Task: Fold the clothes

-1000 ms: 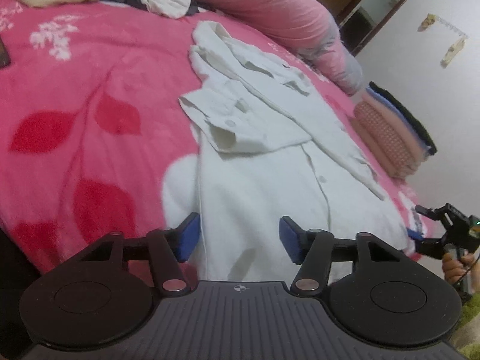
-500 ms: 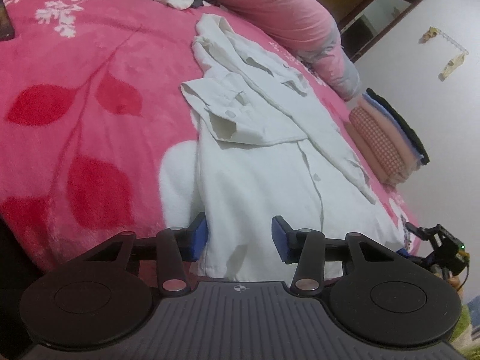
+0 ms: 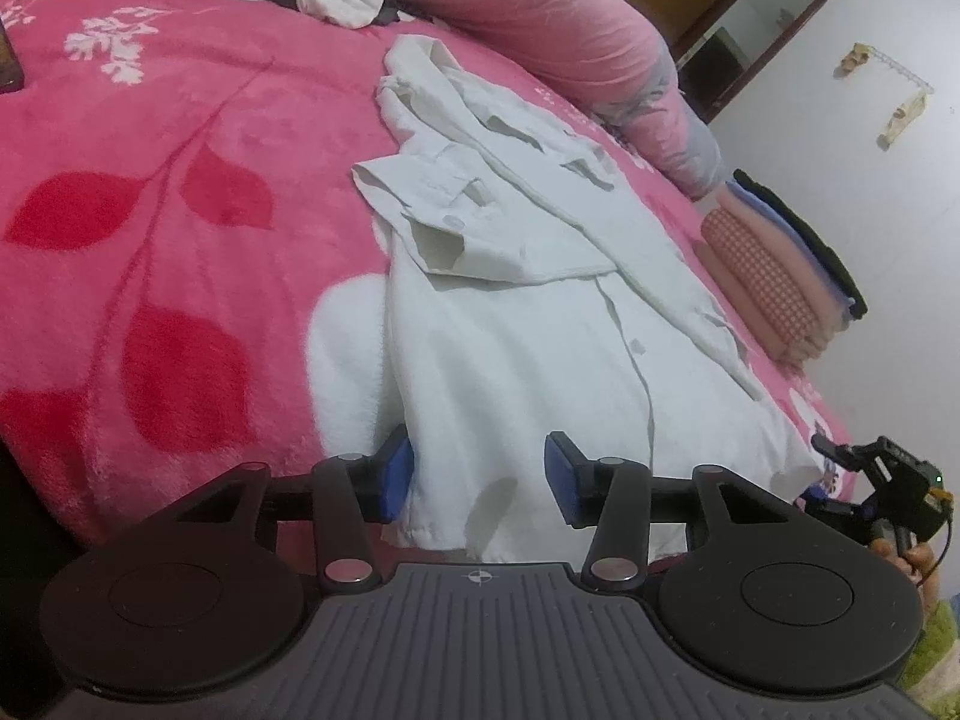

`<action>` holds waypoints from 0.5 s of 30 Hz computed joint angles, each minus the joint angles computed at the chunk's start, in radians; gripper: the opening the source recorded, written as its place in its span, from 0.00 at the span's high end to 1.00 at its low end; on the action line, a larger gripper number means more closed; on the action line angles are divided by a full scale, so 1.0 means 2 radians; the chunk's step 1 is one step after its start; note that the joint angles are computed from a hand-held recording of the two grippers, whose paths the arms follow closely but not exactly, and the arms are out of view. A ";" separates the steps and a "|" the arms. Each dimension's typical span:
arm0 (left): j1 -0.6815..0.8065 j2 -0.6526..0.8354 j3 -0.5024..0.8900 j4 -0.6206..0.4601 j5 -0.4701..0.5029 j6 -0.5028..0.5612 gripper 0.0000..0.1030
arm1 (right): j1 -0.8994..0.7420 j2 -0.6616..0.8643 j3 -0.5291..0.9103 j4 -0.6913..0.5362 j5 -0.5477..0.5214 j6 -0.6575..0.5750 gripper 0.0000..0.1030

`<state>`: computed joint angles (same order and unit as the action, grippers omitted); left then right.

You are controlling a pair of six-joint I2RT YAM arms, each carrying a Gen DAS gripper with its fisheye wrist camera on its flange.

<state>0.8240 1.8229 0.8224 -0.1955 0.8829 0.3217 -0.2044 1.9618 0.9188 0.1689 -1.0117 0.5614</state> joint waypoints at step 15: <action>0.011 -0.013 -0.009 0.024 0.084 -0.050 0.97 | 0.029 -0.051 -0.026 0.048 0.035 0.014 0.98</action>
